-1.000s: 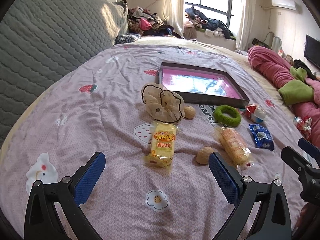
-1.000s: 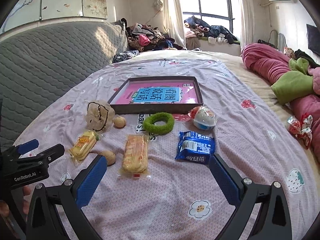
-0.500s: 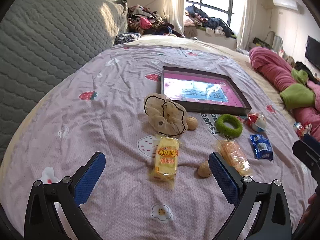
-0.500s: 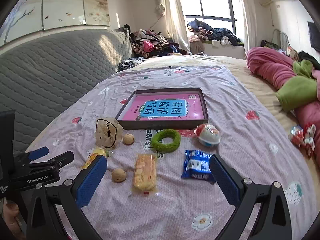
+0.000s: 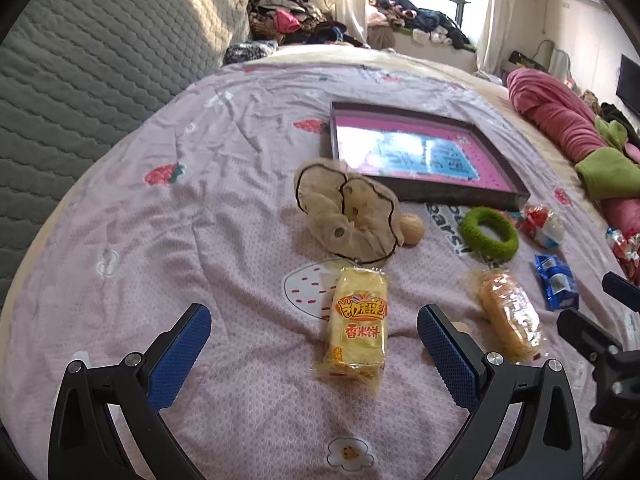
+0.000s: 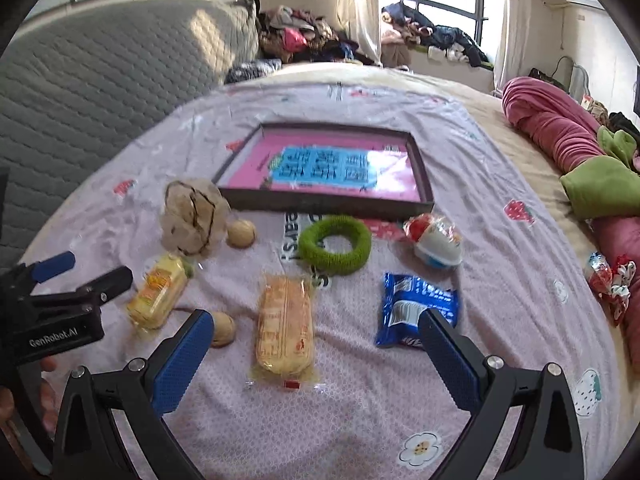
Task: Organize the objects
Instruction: 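Move left tool to the yellow snack pack while right tool approaches the orange bread pack, then close left tool on the yellow snack pack while right tool grips the orange bread pack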
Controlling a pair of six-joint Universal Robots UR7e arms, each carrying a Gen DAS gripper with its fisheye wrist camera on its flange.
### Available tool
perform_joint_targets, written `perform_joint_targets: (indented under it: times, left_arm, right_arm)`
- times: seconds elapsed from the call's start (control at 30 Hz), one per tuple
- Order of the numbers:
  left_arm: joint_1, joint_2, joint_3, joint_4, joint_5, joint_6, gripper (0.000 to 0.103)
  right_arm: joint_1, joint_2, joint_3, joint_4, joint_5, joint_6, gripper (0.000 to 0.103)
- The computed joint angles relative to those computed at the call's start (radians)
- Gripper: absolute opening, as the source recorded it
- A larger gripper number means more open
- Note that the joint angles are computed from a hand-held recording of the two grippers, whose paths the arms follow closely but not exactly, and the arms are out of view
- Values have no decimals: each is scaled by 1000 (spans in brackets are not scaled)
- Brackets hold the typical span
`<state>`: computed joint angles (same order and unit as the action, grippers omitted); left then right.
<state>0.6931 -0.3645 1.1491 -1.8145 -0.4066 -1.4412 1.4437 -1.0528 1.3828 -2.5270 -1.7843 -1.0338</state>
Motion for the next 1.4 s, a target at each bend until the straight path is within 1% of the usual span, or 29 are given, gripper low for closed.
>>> perform_joint_targets:
  times: [0.1, 0.2, 0.27, 0.33, 0.4, 0.47, 0.53, 0.57, 0.63, 0.67, 0.7, 0.77, 0.8, 0.83, 0.87, 0.9, 0.93, 0.97, 1.0, 1.03, 1.1, 1.23, 1.4]
  left_arm:
    - [11, 19, -29, 19, -7, 12, 103]
    - [19, 49, -93, 131, -7, -21, 103]
    - [23, 63, -120, 166, -4, -26, 103]
    - [27, 78, -147, 197, -5, -30, 103]
    - [31, 85, -157, 194, -7, -16, 103]
    - [36, 92, -171, 215, -14, -22, 102]
    - [41, 87, -148, 145, -17, 24, 101]
    - [44, 88, -149, 143, -22, 26, 99]
    - [49, 89, -141, 100, -28, 66, 98]
    - [51, 94, -147, 106, -23, 69, 98]
    - [55, 100, -161, 123, -33, 65, 98]
    - [58, 101, -152, 72, -38, 102, 97]
    - [58, 104, -154, 73, -36, 109, 97]
    - [61, 108, -163, 85, -42, 107, 97]
    - [63, 106, -154, 54, -47, 126, 91]
    - [64, 103, -140, 17, -47, 152, 71]
    - [68, 104, -141, 21, -54, 150, 57]
    - [72, 101, -137, 6, -74, 156, 42]
    - [75, 96, -125, -28, -87, 175, 42]
    - [73, 94, -116, -47, -81, 187, 42]
    - [72, 91, -107, -63, -82, 199, 42]
    - [68, 78, -64, -159, -84, 240, 41]
    - [69, 54, -10, -256, -102, 267, 41]
  right_arm:
    - [5, 19, 6, -34, -33, -14, 103]
    - [8, 35, 4, -50, -50, -21, 103]
    - [8, 44, -2, -52, -54, -22, 102]
    - [9, 51, -2, -66, -58, -27, 98]
    - [13, 65, -6, -72, -81, -39, 90]
    - [17, 78, -14, -67, -106, -44, 87]
    - [19, 93, -23, -62, -126, -42, 86]
    - [19, 98, -28, -56, -129, -41, 84]
    - [21, 111, -33, -55, -147, -41, 80]
    - [21, 118, -36, -54, -156, -39, 78]
    - [22, 126, -43, -49, -169, -35, 74]
    - [23, 140, -54, -35, -190, -26, 68]
    - [22, 146, -62, -22, -196, -19, 65]
    - [21, 150, -63, -21, -200, -18, 64]
    - [21, 154, -63, -25, -204, -22, 63]
    - [21, 155, -62, -29, -201, -28, 61]
    - [21, 154, -58, -33, -198, -33, 60]
    - [20, 153, -59, -27, -193, -33, 56]
    - [20, 151, -61, -12, -184, -29, 51]
    - [20, 149, -60, -5, -183, -27, 49]
    - [20, 144, -53, -1, -177, -34, 42]
    - [17, 137, -47, 1, -163, -31, 40]
    - [3, 115, -42, 19, -111, -11, 39]
